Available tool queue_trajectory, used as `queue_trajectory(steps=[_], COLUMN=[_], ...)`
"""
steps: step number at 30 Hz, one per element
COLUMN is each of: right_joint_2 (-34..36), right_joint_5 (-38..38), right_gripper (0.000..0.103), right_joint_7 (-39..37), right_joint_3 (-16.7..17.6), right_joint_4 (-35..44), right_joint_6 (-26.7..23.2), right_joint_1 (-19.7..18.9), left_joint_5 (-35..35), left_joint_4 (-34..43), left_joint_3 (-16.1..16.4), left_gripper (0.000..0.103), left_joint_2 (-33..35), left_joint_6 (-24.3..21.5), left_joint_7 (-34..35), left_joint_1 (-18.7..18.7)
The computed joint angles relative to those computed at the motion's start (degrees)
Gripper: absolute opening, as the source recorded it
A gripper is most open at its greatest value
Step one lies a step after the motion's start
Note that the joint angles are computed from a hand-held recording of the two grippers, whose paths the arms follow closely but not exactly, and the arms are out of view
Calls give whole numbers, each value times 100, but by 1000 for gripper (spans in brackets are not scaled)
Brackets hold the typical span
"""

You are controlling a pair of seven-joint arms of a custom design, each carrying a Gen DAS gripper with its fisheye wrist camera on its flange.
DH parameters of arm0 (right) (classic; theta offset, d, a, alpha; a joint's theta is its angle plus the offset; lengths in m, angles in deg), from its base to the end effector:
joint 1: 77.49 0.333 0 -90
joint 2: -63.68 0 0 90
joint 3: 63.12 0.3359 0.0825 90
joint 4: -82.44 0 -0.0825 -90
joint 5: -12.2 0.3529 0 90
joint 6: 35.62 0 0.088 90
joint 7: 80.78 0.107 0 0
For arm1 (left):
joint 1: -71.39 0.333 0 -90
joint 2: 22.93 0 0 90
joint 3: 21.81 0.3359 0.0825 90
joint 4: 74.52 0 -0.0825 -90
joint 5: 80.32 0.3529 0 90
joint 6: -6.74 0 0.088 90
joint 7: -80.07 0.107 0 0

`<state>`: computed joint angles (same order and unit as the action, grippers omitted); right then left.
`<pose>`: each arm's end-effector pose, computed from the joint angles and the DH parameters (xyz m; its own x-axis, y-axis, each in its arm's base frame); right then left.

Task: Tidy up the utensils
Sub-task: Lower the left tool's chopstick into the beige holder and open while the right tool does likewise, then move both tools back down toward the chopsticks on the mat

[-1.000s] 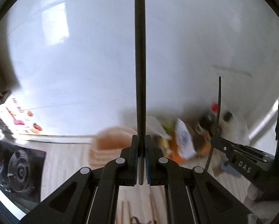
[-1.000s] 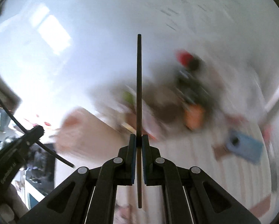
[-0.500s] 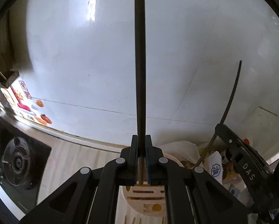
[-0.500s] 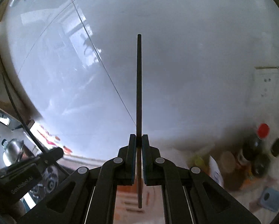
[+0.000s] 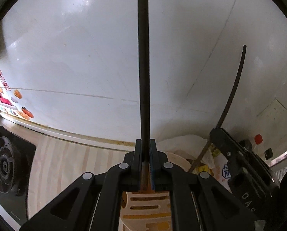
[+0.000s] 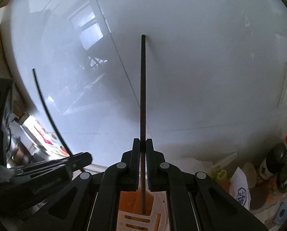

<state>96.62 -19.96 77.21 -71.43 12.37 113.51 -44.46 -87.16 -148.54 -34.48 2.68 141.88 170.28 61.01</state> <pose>0.6618 0.3555 0.5592 -0.1742 -0.9384 -0.2983 -0.5645 0.3434 -0.7506 0.6701 -0.2436 0.5924 -0.3490 -0.9135 0.2091 -0.8002 0.1744 -0.5737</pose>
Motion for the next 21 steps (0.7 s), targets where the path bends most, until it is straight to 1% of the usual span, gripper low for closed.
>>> queue_trajectory(steps=[3,4,7,8,9,10,11,12,13,15,16,17,18,19,21], right_joint_2=[37,59,-120,-147,-302,-440,-596,-760,-892,-1198,-1300,-1464,-1612,-1711,-2027], right_joint_5=[151,348,690,857,747,707,609,529,446,178,86,-48,-166,-246,-465], right_gripper=[6,6,7,14,28,34,39,41,43,48,50,55,60,63,73], right_joint_7=[-237,-458,-837,-960,-880,-799,-661,-580,-453,-80,28,226,402,524,932], right_joint_3=[139,292,455,329,403,354,282,256,238,214,255,285,326,380,480], right_joint_4=[-9,16,-247,-243,-440,-625,-819,-1022,-1137,-1451,-1512,-1673,-1832,-1914,-2316], right_joint_6=[-5,15,69,29,31,88,124,146,37,-77,-244,-351,-394,-525,-514], right_joint_1=[-72,-175,-303,-213,-269,-227,-162,-143,-94,1,10,44,52,50,38], left_joint_5=[-165,-245,-152,-129,-83,-78,-91,-102,-115,16,163,280,401,565,804], left_joint_4=[-73,-148,-426,-522,-635,-783,-981,-1189,-1450,-1806,-2004,-2153,-2371,-2478,-2780], left_joint_3=[-66,-91,-13,22,58,81,103,129,149,209,257,275,301,317,326], left_gripper=[5,6,12,22,40,50,64,71,74,89,93,99,103,103,103], left_joint_2=[-107,-185,-491,-546,-681,-810,-961,-1100,-1285,-1537,-1687,-1775,-1916,-1993,-2164], left_joint_6=[-122,-116,-41,37,85,177,329,516,753,1033,1166,1286,1417,1459,1581], left_joint_7=[108,172,207,211,134,92,49,-2,-53,-192,-364,-504,-625,-749,-935], left_joint_1=[74,116,97,116,106,125,154,184,211,218,201,184,186,177,179])
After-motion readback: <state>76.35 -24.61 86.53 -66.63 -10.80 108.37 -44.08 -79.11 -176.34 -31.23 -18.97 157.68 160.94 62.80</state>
